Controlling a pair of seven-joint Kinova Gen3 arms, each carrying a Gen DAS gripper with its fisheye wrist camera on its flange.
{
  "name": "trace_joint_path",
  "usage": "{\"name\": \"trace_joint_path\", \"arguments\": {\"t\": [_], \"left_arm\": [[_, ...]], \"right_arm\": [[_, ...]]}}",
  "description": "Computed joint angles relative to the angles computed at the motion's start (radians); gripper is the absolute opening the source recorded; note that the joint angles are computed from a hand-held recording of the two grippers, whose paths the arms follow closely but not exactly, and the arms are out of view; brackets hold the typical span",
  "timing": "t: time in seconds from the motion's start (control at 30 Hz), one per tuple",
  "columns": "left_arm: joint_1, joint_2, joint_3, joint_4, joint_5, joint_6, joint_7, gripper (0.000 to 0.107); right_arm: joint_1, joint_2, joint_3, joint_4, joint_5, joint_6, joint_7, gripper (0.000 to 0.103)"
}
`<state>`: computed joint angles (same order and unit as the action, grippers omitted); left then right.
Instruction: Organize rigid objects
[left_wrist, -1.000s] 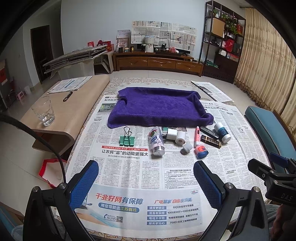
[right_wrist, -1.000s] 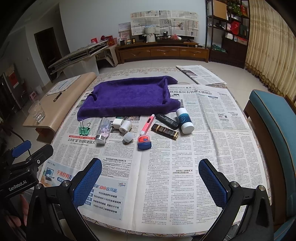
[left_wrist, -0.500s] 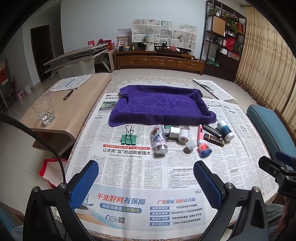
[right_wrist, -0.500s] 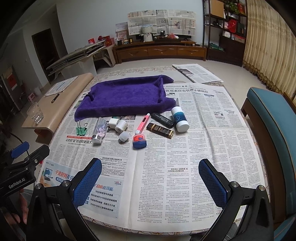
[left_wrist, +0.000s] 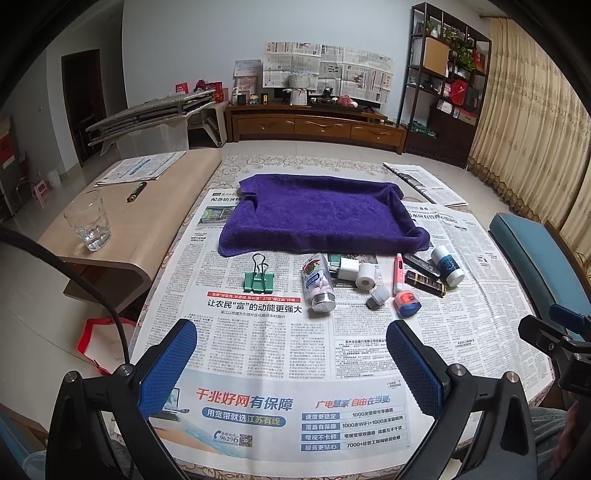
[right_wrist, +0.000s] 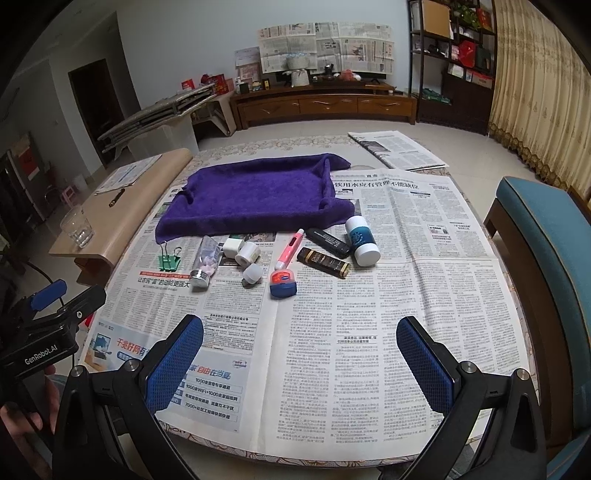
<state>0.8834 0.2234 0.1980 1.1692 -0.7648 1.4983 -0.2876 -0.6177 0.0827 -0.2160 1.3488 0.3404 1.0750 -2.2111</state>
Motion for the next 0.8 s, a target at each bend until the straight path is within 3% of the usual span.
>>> {"name": "trace_joint_path", "arguments": {"t": [0.43, 0.63, 0.8], "left_arm": [[-0.067, 0.009, -0.021, 0.028, 0.031, -0.055, -0.039, 0.103], [-0.154, -0.004, -0.044, 0.123, 0.097, -0.194, -0.055, 0.103], [-0.220, -0.007, -0.051, 0.203, 0.136, -0.316, -0.060, 0.103]], "right_arm": [[0.043, 0.027, 0.022, -0.031, -0.075, -0.025, 0.062, 0.103], [0.086, 0.089, 0.059, -0.044, -0.129, -0.043, 0.105, 0.103], [0.103, 0.147, 0.092, -0.061, -0.101, -0.100, 0.147, 0.102]]}}
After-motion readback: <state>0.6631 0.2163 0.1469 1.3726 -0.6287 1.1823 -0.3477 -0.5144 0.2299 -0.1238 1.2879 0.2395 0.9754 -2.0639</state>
